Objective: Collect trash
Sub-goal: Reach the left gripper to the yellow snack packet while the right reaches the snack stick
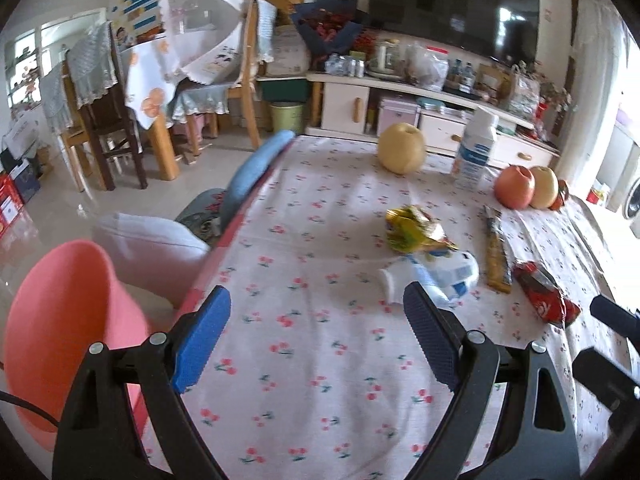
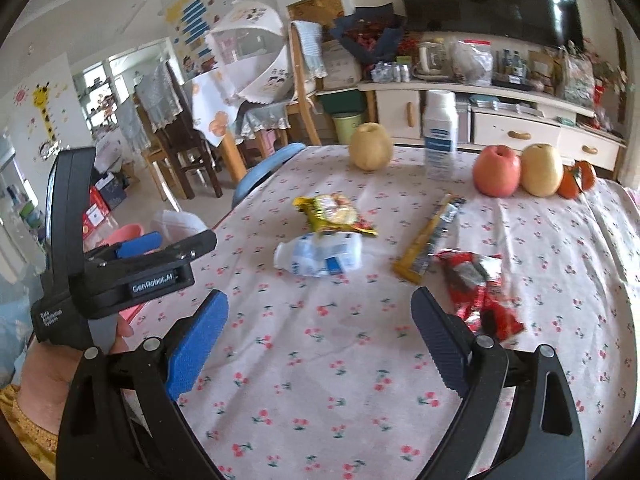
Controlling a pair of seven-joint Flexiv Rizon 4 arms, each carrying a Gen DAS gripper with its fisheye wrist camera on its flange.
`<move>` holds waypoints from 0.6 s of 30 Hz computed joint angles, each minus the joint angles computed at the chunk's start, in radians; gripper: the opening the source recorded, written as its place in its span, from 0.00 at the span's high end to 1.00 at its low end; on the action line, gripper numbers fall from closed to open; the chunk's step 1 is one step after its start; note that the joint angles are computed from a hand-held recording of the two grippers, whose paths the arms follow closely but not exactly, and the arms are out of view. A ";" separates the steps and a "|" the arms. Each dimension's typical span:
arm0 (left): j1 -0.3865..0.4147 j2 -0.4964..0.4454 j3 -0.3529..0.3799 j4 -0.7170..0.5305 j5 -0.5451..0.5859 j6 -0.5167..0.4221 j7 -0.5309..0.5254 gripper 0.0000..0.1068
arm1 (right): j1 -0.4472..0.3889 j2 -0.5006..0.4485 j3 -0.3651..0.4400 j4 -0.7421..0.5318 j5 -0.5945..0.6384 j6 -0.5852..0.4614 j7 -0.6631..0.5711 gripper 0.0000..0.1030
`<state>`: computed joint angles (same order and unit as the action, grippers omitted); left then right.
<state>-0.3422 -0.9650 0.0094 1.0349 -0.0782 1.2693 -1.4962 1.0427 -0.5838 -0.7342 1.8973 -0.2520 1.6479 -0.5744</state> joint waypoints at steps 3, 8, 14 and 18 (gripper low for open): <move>-0.006 -0.013 -0.016 -0.018 0.002 -0.010 0.025 0.17 | 0.006 0.013 -0.016 0.029 0.011 0.011 -0.001 0.11; -0.003 -0.034 -0.065 -0.042 -0.021 -0.027 0.082 0.17 | -0.020 0.047 -0.011 0.073 0.040 0.005 -0.015 0.11; -0.007 -0.082 -0.101 -0.112 -0.072 -0.075 0.126 0.17 | -0.110 0.097 0.046 0.104 0.020 -0.032 0.009 0.11; -0.020 -0.127 -0.096 -0.191 -0.078 -0.113 0.149 0.17 | -0.216 0.118 0.141 0.099 -0.025 -0.078 0.015 0.11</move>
<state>-0.3619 -1.0917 -0.0868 0.8437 -0.1567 1.1566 -1.3476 0.8262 -0.4662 -0.5930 1.9960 -0.2770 1.5702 -0.5594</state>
